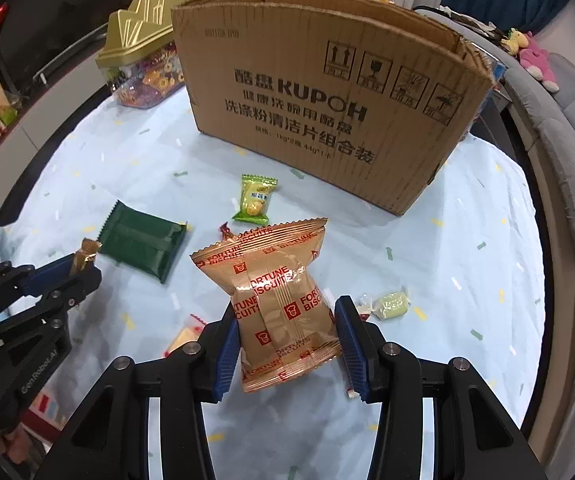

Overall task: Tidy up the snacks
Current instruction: 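Grasp the gold candy with the left tool while the right tool grasps the Fortune biscuit pack, then lift both held snacks and carry them over the open cardboard box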

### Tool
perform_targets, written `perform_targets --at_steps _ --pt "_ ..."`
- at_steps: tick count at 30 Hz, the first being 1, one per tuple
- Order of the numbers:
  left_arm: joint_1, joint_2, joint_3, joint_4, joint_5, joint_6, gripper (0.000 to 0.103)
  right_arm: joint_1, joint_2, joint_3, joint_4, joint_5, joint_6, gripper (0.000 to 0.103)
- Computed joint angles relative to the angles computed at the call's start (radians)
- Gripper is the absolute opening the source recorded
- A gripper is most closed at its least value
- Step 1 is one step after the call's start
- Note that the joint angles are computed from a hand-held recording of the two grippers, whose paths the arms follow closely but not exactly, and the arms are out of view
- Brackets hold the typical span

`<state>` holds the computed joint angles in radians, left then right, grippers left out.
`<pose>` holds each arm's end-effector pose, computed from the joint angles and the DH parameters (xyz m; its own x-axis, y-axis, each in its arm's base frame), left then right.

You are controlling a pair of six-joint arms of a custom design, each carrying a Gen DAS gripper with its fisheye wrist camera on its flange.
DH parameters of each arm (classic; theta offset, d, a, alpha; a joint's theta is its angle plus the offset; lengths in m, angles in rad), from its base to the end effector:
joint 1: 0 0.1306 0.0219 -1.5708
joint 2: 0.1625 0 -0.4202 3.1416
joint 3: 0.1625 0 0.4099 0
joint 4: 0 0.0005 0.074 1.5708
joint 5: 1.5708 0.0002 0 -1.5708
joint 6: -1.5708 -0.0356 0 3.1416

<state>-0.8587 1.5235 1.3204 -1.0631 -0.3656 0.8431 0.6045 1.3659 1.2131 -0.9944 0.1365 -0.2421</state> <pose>0.3384 -0.3733 0.3630 -0.8902 -0.0359 -0.4541 -0.0418 0.9991 0.0029 0.3765 0.2536 0.3883 -0.8522 -0.3000 -0.4288 -0.3221 0.9464 -0.0219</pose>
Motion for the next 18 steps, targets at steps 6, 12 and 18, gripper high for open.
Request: perform_targets --at_steps 6,12,18 --pt "-0.007 -0.015 0.011 -0.011 -0.014 -0.003 0.021 0.009 -0.025 0.004 -0.027 0.005 -0.05 0.047" --pt "-0.015 -0.027 0.024 -0.02 -0.029 -0.006 0.021 0.017 -0.043 0.018 -0.058 0.016 -0.096 0.047" --pt "-0.016 -0.032 0.047 -0.033 -0.042 -0.016 0.021 0.024 -0.057 0.038 -0.078 0.033 -0.124 0.047"
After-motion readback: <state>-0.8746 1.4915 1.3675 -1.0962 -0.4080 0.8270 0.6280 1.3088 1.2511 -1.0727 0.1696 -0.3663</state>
